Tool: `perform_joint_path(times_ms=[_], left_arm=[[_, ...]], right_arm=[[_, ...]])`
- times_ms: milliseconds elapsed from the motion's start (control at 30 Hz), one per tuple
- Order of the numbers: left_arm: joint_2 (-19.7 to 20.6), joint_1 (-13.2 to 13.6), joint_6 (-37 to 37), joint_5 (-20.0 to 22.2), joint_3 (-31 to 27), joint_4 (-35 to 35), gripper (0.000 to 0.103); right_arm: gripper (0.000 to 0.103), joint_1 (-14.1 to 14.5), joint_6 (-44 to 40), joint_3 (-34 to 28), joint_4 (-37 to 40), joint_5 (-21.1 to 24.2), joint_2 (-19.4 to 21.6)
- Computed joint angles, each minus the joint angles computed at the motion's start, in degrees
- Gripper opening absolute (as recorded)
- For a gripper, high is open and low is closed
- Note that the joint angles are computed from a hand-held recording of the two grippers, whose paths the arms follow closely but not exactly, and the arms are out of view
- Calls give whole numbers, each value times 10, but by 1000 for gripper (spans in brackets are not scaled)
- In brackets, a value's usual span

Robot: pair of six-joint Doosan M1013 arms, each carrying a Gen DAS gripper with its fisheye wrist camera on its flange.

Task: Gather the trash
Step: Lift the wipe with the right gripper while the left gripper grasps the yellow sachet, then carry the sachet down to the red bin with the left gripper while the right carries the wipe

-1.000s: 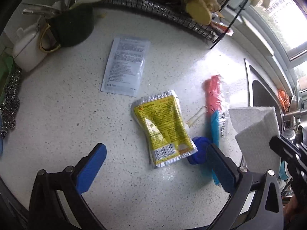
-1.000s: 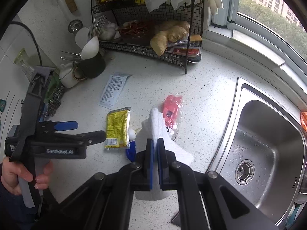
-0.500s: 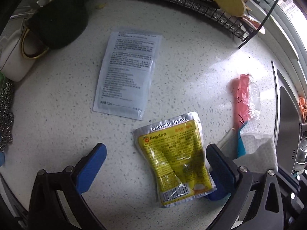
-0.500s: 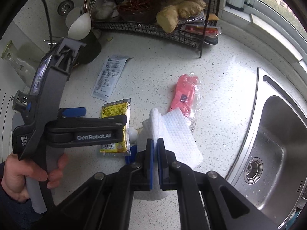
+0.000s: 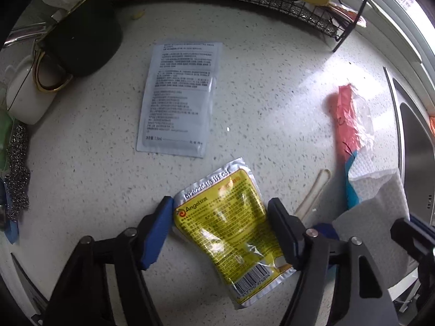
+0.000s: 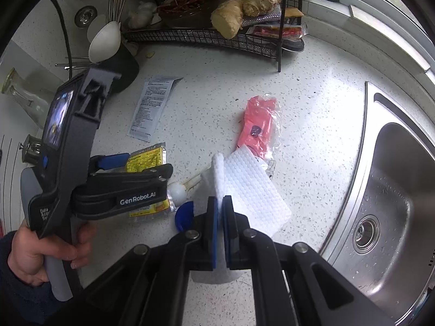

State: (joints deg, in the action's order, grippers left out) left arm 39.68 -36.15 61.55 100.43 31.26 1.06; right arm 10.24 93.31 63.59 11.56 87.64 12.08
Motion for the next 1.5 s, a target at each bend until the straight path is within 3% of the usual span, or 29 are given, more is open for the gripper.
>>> perform_joint_path(times_ms=[233, 400, 600, 833, 1033, 1233, 1500], left_arm=[[-50, -9, -10, -51, 70, 15, 63], [-66, -25, 7, -78, 65, 31, 63], [-100, -53, 28, -112, 90, 52, 63], [-172, -79, 45, -157, 165, 74, 63], [-224, -123, 35, -181, 223, 90, 63], [-276, -175, 21, -200, 295, 91, 63], [-316, -242, 9, -221, 346, 93, 63]], right_arm=[[4, 2, -1, 14, -4, -17, -18], [4, 4, 6, 32, -13, -35, -42], [4, 14, 24, 55, -32, -62, -84], [4, 27, 49, 97, -53, -104, -142], [4, 45, 88, 152, -78, -127, -208], [4, 74, 148, 201, -123, -125, -274], [4, 119, 241, 257, -172, -107, -347]])
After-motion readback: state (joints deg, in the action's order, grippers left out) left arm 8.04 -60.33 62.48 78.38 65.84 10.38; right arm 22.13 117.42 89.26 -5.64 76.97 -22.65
